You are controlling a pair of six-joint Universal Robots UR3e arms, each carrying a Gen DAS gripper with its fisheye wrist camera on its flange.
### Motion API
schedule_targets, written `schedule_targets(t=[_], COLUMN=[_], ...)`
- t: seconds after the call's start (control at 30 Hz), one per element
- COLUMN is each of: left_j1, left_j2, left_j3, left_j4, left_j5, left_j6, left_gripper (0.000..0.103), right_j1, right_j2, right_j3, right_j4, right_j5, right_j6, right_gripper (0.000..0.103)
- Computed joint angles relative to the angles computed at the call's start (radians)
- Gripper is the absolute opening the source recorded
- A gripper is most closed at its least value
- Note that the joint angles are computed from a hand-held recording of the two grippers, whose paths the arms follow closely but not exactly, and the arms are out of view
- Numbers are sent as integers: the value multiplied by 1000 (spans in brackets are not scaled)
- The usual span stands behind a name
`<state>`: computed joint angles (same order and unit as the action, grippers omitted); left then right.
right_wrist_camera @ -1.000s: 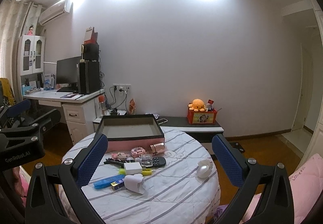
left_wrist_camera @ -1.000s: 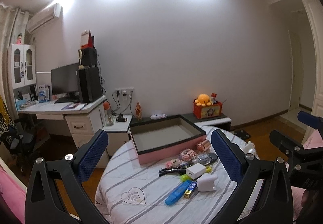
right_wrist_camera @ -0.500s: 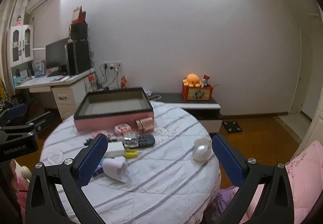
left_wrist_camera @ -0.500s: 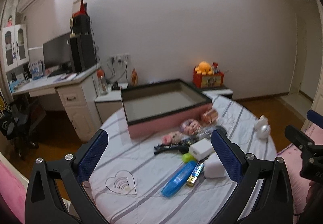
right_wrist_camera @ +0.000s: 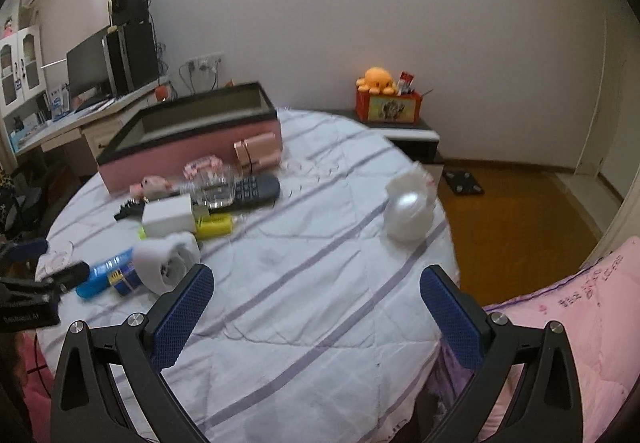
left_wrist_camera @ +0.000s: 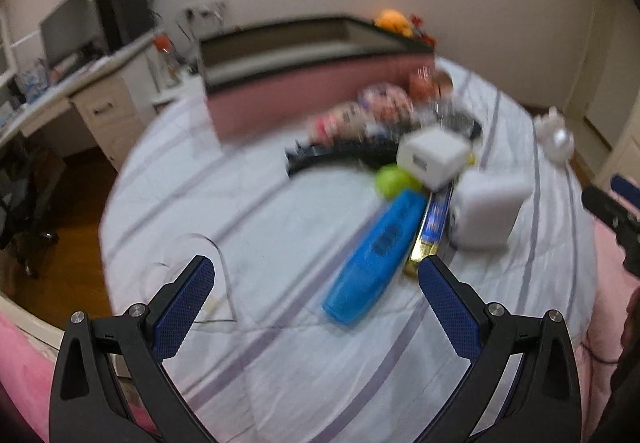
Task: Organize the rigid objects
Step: 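Grasp the blue highlighter with the left tool while the right tool grasps the silver ball toy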
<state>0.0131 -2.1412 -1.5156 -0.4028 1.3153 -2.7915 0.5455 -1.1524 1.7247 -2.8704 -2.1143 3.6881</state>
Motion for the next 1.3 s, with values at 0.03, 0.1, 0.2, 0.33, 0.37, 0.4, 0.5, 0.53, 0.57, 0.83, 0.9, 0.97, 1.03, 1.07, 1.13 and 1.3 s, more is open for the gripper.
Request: schedule_targets(t=[0.03,0.1,0.2,0.33,0.37,0.4,0.5,0.53,0.57,0.83,0.9,0.97,1.03,1.07,1.13,1.3], left_j1=[-3,-1,25,33,27,27,24,25,26,16,10,16,18,20,16,29], left_j2=[-15,-41,-46,-67,-80,-82,-99,-107,-112,-110,-114,-121,-124,-128,-125,-50], left_j3=[12,36,58,76,78,55,65,71,83,84,91,119,126,138,149,84], left_j4=[-13,-31,-74,-82,-62,-13,8,14,3,20,18,-23,-31,-46,-70,-140], left_j5=[11,26,-6,-20,-14,-23,-31,-39,-43,-80,-89,-118,-131,-140,-138,-160], left_j6=[9,20,35,59,65,63,58,57,59,122,154,169,180,185,187,272], left_gripper=[103,103,103,103,103,103,103,103,103,76,68,63,61,61,56,48], right_j1=[-8,-18,-36,-80,-102,-120,-186,-215,-246,-373,-391,-390,-385,-386,-387,-378], right_j2=[5,16,21,-9,-12,-9,16,27,37,108,126,145,160,159,153,124], right_j3=[5,6,22,90,107,116,115,117,109,40,2,-41,-64,-69,-64,-31], right_j4=[-2,-12,-31,-90,-115,-137,-159,-182,-178,-208,-170,-117,-98,-95,-93,-110], right_j5=[16,33,46,27,27,30,23,43,67,255,297,290,279,290,302,386], right_j6=[-4,-11,-22,-27,-34,-43,-64,-78,-81,-146,-157,-165,-175,-185,-199,-222], right_gripper=[103,103,103,103,103,103,103,103,103,95,72,63,56,52,51,51])
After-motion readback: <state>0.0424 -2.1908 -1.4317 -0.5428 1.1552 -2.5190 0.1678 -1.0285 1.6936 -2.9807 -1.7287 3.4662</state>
